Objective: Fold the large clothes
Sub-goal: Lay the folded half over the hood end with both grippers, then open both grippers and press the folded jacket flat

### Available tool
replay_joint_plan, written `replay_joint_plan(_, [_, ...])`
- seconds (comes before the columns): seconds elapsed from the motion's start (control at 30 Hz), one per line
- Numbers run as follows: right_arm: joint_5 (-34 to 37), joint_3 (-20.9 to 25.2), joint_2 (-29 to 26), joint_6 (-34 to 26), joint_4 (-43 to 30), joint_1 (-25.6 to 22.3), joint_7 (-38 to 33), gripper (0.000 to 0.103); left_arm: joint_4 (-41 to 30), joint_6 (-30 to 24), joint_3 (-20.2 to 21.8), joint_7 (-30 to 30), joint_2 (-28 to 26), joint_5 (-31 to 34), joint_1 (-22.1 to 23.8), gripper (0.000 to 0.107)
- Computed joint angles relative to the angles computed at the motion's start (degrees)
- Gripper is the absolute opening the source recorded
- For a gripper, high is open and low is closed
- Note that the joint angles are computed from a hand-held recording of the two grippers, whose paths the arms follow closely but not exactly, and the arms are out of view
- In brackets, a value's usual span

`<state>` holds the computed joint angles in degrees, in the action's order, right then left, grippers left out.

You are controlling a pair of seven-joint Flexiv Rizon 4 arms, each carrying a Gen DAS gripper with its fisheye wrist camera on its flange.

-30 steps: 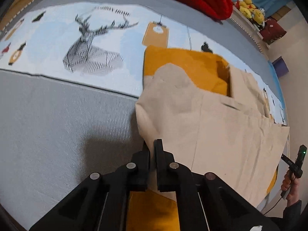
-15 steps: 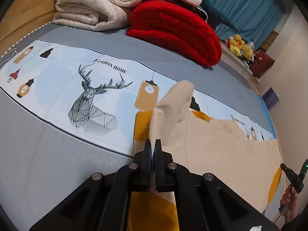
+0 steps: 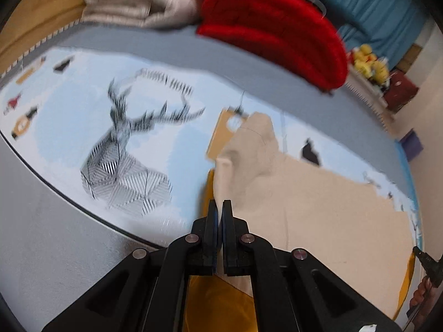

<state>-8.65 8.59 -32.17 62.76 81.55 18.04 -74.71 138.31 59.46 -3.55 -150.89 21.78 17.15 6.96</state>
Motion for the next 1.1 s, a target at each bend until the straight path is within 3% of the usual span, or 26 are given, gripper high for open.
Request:
replay_joint_plan(0.1, [-0.5,-0.7,-1.2,-1.6,-0.6,0.5,1.0,0.002,-0.9,-0.5,-1.5,-1.6,0.4,2.7,1.3,0.001])
replay_joint_plan(0.27, [-4.7,-4.5,0.6,10.5,3.3,3.0,4.7,0.002,-3.2,-1.6,-4.1,-4.5,1.9,7.5,3.2,0.001])
replay_joint_plan(0.4, [-6.8,-4.6,-1.2,1.9,0.9,3.2,7.6,0.003,-2.2,-2.6,0.8,1.4,-2.9,-1.4,-1.4,0.003])
replay_joint_plan(0.43, [-6.1,-3.6,-2.0,-2.1,-0.6,2.6,7.1,0.003,-2.7,-4.3,0.4,1.2,-2.5,-0.8,-1.3,0.006])
replay_joint_plan(0.5, [-7.5,-4.9,-1.9,-3.7,-0.4,3.1,8.7,0.009,-5.0,-9.5,-1.9,-0.7,-0.5,3.0,-0.3,0.015])
replay_joint_plan(0.57, [-8.0,-5.5,-0.8,-1.9,0.7,2.7,10.3,0.01,-7.1,-13.8,-3.8,-2.3,2.1,6.3,-0.1,0.04])
replay_joint_plan(0.63, [-6.9,-4.5,0.7,-0.3,1.6,1.4,10.8,0.012,-7.9,-13.4,-3.9,-1.7,3.7,7.5,-1.3,0.041])
replay_joint_plan(0.73, [2.2,5.8,1.9,0.3,0.8,-5.0,-1.6,0.012,-6.4,-4.3,-0.2,6.0,1.4,1.8,-6.6,0.04])
replay_joint_plan(0.8, [8.3,12.6,2.2,-3.7,-0.6,-8.4,-14.2,0.012,-4.6,3.2,3.2,17.3,-3.9,-8.5,-13.5,0.04])
replay_joint_plan(0.87, [13.0,18.3,2.9,-10.7,-0.6,-11.1,-27.2,0.012,-4.7,4.2,2.9,25.6,-7.9,-15.0,-16.9,0.04])
replay_joint_plan(0.97, [10.8,17.1,4.5,-15.2,3.1,-8.9,-33.8,0.012,-7.9,-2.4,-1.3,27.2,-12.1,-11.9,-16.1,0.041])
replay_joint_plan(1.1, [3.8,8.8,4.7,-17.6,7.1,-3.0,-30.0,0.012,-8.8,-10.2,-1.3,22.8,-12.1,-7.6,-15.4,0.042])
